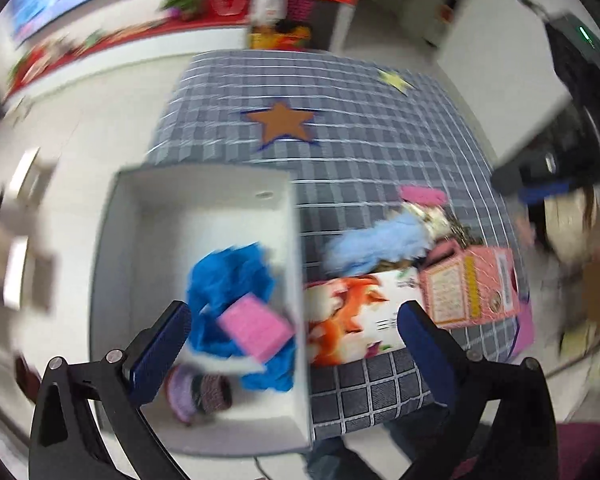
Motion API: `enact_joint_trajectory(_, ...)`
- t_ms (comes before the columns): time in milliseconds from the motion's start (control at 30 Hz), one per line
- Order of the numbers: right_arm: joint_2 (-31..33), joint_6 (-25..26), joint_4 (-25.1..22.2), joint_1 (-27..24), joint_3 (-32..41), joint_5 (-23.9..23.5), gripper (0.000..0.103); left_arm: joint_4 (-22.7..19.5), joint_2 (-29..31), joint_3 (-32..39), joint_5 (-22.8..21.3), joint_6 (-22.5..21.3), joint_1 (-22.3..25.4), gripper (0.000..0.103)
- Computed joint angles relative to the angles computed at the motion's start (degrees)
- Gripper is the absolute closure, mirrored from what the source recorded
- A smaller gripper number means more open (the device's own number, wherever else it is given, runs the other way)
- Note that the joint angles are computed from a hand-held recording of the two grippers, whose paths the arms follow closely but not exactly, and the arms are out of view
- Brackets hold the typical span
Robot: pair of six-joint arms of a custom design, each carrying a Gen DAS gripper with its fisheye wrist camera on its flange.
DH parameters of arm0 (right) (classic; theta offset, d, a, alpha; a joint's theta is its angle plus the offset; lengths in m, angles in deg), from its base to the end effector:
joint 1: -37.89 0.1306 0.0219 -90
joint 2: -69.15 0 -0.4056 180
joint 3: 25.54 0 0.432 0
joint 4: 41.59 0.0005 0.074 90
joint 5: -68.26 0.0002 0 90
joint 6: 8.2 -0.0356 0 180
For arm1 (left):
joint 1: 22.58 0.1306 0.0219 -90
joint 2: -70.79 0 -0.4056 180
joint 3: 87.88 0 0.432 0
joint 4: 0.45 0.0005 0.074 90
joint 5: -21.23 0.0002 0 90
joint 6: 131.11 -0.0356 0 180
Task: Organize soft objects
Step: 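Reach the left tool to the blue duster while the right grasps the leopard scrunchie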
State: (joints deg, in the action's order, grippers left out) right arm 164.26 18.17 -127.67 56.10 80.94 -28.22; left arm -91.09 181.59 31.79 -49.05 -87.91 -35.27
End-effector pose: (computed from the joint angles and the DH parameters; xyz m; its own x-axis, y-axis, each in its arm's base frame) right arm 0.4835 0.1628 0.5142 -0.7105 0.7034 -0.0196 0.6705 0.6852 0.2846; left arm 0.5904 -0.1458 0.4699 -0.4759 0.8105 -0.3414 0.8777 0.4629 -0.1243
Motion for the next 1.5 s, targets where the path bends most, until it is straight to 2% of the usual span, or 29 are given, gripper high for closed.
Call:
enact_joint_trajectory(133, -7.8, -5.3, 1.0, -3.6, -9.2, -0.1, 0.0, 4.4, -2.0, -4.6, -4.7, -7.0, -5.7, 0.0)
enact_joint_trajectory(300, -14.0, -7.8, 3.4, -6.8, -18.8, -2.5, 0.0, 4.2, 0.4, -5.1, -9.6, -12.0, -11.0, 0.0)
enact_joint_trajectory(400, -15.6, -8.4, 5.9, -8.8, -23.5, -4.5, 0.0, 5.9, 1.5, -6.2, -14.4, -13.7, -13.7, 0.0)
enact_joint_trajectory(600, -16.8, -8.0, 10.5, -12.8, -32.0, -8.2, 0.0, 4.3, 4.2, -5.3, -19.1, -15.8, -16.6, 0.0)
enact_joint_trajectory(733, -15.6, -7.5, 13.6, -14.9, -36.3, -11.4, 0.0, 6.8, 4.8, -6.9, -23.1, -16.7, -18.7, 0.0)
enact_joint_trajectory(900, -12.8, -5.1, 16.4, -15.4, -38.9, -13.4, 0.0, 9.8, 6.9, -5.9, -26.7, -13.7, -20.2, 0.0)
enact_joint_trajectory(1000, -12.6, -4.2, 15.9, -15.8, -39.9, -11.6, 0.0, 12.7, 9.3, -3.7, -28.1, -10.6, -21.3, 0.0)
enact_joint_trajectory(1067, -13.0, -3.1, 13.6, -16.5, -40.4, -9.5, 0.0, 15.3, 11.4, -1.6, -29.7, -7.3, -21.9, 0.0)
enact_joint_trajectory(1133, -13.1, -0.9, 8.8, -17.7, -40.7, -6.2, 0.0, 17.1, 13.6, 1.4, -31.1, -3.8, -22.1, 0.0)
enact_joint_trajectory(1200, -15.0, -0.4, 6.7, -19.8, -42.4, -4.7, 0.0, 14.9, 16.2, 6.3, -31.0, 0.4, -21.9, 0.0)
enact_joint_trajectory(1233, -17.1, -1.1, 6.6, -21.3, -44.0, -4.7, 0.0, 10.9, 18.2, 10.6, -28.9, 3.1, -21.4, 0.0)
enact_joint_trajectory(1300, -21.0, -2.4, 6.8, -23.3, -46.1, -4.6, 0.0, 6.3, 19.8, 14.7, -25.8, 4.8, -20.6, 0.0)
enact_joint_trajectory(1367, -23.5, -2.4, 7.1, -23.8, -46.7, -3.8, 0.0, 3.7, 19.7, 15.4, -24.7, 3.9, -20.1, 0.0)
enact_joint_trajectory(1500, -25.8, -3.0, 9.9, -21.9, -46.9, -4.3, 0.0, 3.0, 17.7, 10.6, -25.6, 2.8, -20.4, 0.0)
